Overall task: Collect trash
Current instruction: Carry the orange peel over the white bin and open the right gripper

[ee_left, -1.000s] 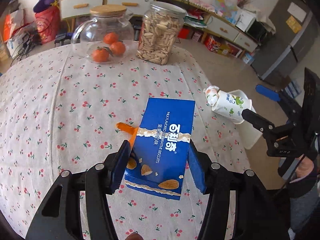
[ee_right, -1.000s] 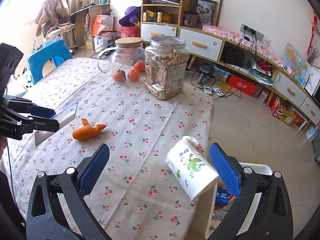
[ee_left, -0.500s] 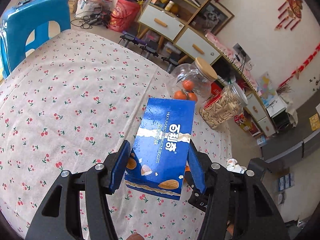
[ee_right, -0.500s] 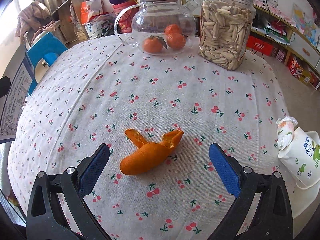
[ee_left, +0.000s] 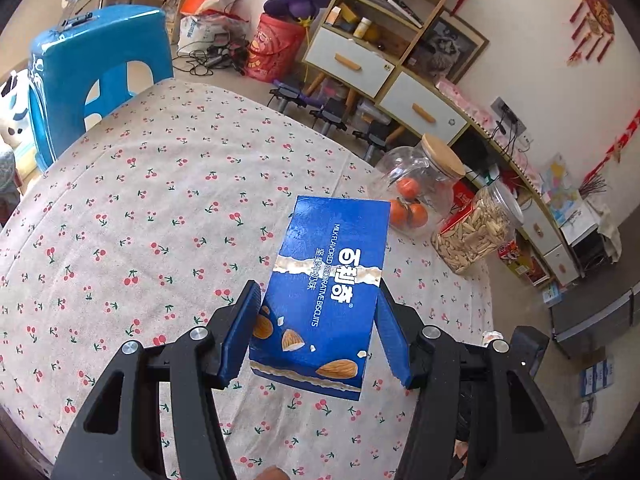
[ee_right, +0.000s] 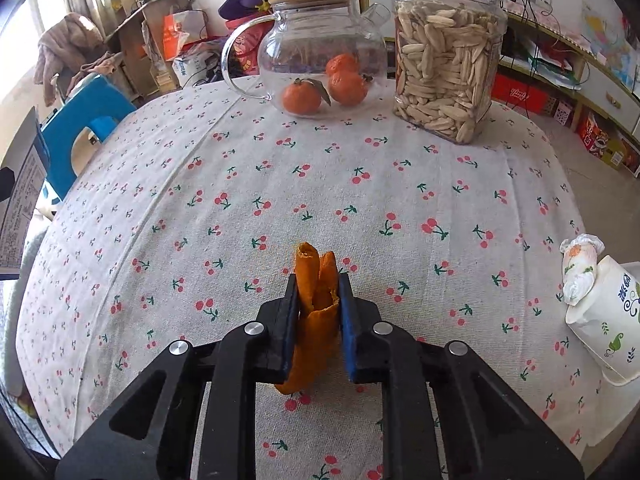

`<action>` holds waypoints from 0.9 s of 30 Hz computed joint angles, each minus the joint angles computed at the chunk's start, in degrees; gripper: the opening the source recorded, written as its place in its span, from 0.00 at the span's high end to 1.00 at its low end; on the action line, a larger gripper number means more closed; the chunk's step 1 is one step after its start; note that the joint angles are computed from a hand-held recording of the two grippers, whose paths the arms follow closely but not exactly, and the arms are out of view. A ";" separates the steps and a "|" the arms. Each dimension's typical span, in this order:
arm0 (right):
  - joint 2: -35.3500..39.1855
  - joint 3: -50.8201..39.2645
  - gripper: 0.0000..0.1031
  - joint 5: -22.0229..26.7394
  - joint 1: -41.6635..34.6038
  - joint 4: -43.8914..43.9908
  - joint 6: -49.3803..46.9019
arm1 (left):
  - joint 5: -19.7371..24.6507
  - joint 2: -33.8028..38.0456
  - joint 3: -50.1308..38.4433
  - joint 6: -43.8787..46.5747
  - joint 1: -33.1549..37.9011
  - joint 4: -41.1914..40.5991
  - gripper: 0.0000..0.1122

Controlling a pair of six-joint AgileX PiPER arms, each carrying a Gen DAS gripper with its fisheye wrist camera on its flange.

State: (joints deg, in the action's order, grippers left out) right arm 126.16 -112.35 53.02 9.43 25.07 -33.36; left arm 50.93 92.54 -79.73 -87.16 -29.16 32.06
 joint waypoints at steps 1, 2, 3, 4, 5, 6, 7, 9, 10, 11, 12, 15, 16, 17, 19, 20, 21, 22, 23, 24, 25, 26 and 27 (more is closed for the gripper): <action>-0.33 -0.05 0.83 0.29 -0.31 0.72 -0.58 | 0.34 0.14 -0.09 -0.31 -0.15 0.23 0.50; -0.79 -0.12 0.83 0.72 -0.72 1.48 -1.18 | 0.28 0.28 -0.19 -0.28 -0.10 0.21 0.50; -1.39 -0.01 0.84 0.98 -1.09 2.11 -1.91 | 0.34 0.39 -0.33 -0.45 -0.21 0.34 0.50; -2.22 0.41 0.84 0.96 -1.42 2.64 -2.73 | 0.59 0.58 -0.64 -0.67 -0.46 0.62 0.50; -3.03 0.80 0.84 0.87 -1.75 3.16 -3.57 | 0.87 0.76 -0.92 -0.83 -0.74 0.99 0.50; -3.69 0.86 0.84 0.96 -2.13 3.63 -4.32 | 1.27 1.01 -1.30 -1.07 -1.07 1.49 0.50; -4.46 1.19 0.84 0.92 -2.61 4.18 -5.24 | 1.91 1.27 -1.72 -1.45 -1.50 2.09 0.50; -6.34 2.42 0.84 0.18 -3.42 5.34 -7.16 | 3.01 1.75 -2.41 -2.43 -2.30 3.22 0.50; -7.00 2.83 0.84 -0.13 -3.93 6.14 -8.23 | 3.26 1.89 -2.61 -2.87 -2.55 3.62 0.50; -7.93 3.56 0.84 -0.37 -4.54 7.07 -9.29 | 3.48 2.05 -2.77 -3.50 -2.86 4.05 0.50; -8.79 4.27 0.84 -0.53 -5.23 8.13 -10.37 | 3.67 2.23 -2.97 -4.01 -3.17 4.39 0.50; -10.73 5.77 0.84 -0.43 -7.76 11.51 -13.18 | 4.61 2.97 -4.09 -5.39 -4.34 5.18 0.50; -11.11 6.12 0.84 -0.49 -8.53 12.51 -13.80 | 4.96 3.24 -4.53 -5.96 -4.96 5.63 0.50; -10.98 5.53 0.84 -0.19 -9.05 13.03 -13.63 | 5.53 3.64 -5.18 -6.27 -5.70 6.22 0.50; -11.27 5.35 0.84 0.63 -10.53 14.50 -14.48 | 8.34 5.21 -7.47 -6.47 -7.49 7.84 0.50; -11.53 5.34 0.84 0.88 -11.21 15.12 -15.09 | 10.04 6.17 -8.77 -6.59 -8.47 8.75 0.50; -11.95 5.66 0.84 0.75 -11.93 15.86 -15.90 | 11.47 7.00 -9.87 -6.65 -9.33 9.53 0.50; -12.30 5.92 0.84 0.59 -12.70 16.73 -16.66 | 12.77 7.83 -11.04 -6.53 -10.05 10.07 0.50; -13.04 6.71 0.84 0.65 -13.74 17.87 -17.69 | 13.76 8.58 -12.07 -6.37 -10.65 10.44 0.50; -13.09 6.44 0.84 1.03 -14.54 18.60 -18.05 | 14.61 9.29 -13.16 -6.11 -11.17 10.72 0.50; -13.10 6.05 0.83 1.49 -15.34 19.21 -18.33 | 15.39 9.97 -14.16 -6.00 -11.73 11.05 0.50; -13.12 5.71 0.83 1.78 -16.10 19.76 -18.63 | 16.18 10.71 -15.20 -6.08 -12.34 11.47 0.50; -13.12 5.41 0.83 1.99 -16.86 20.25 -18.94 | 16.98 11.55 -16.30 -6.12 -12.92 11.79 0.50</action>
